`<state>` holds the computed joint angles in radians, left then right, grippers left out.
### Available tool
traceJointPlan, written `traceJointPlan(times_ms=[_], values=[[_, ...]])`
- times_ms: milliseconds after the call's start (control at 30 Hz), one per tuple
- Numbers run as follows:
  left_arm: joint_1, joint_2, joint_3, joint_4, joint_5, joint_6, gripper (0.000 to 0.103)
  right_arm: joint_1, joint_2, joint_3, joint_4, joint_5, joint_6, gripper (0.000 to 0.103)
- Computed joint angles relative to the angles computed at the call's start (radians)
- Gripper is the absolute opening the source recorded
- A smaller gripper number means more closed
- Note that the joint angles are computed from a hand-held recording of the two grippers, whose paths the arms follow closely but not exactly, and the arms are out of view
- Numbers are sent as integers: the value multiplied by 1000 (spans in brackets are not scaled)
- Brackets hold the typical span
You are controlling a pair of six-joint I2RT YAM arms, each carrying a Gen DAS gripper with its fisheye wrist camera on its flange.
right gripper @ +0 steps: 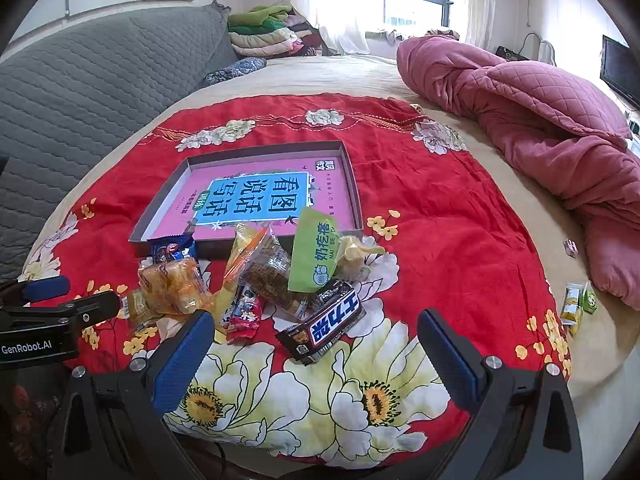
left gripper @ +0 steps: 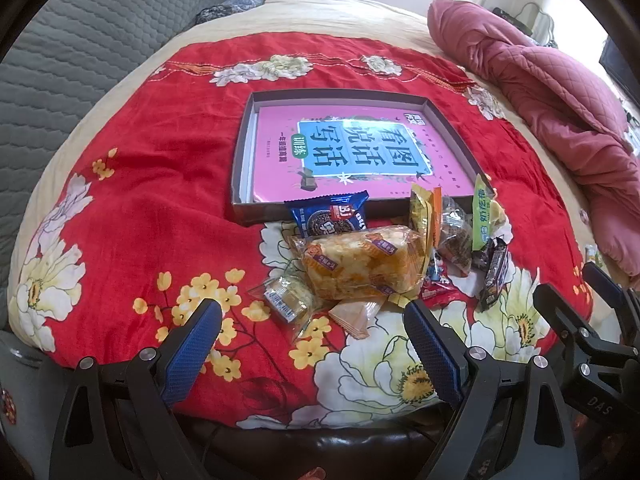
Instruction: Organize snacks
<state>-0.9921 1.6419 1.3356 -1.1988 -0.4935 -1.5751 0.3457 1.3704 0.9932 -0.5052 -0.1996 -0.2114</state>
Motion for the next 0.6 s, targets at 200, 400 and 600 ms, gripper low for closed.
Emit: traceJointPlan(times_ms=[200, 400, 600], values=[[0, 0, 0, -1, 0, 0, 93, -4, 4, 5, -8, -3, -3, 102], [1, -4, -4, -1, 2, -2, 93, -6, 8, 6, -7, -6, -5, 102], [2, -9, -17, 8, 5, -1, 93, -4, 11, 7, -8, -5, -3, 102]])
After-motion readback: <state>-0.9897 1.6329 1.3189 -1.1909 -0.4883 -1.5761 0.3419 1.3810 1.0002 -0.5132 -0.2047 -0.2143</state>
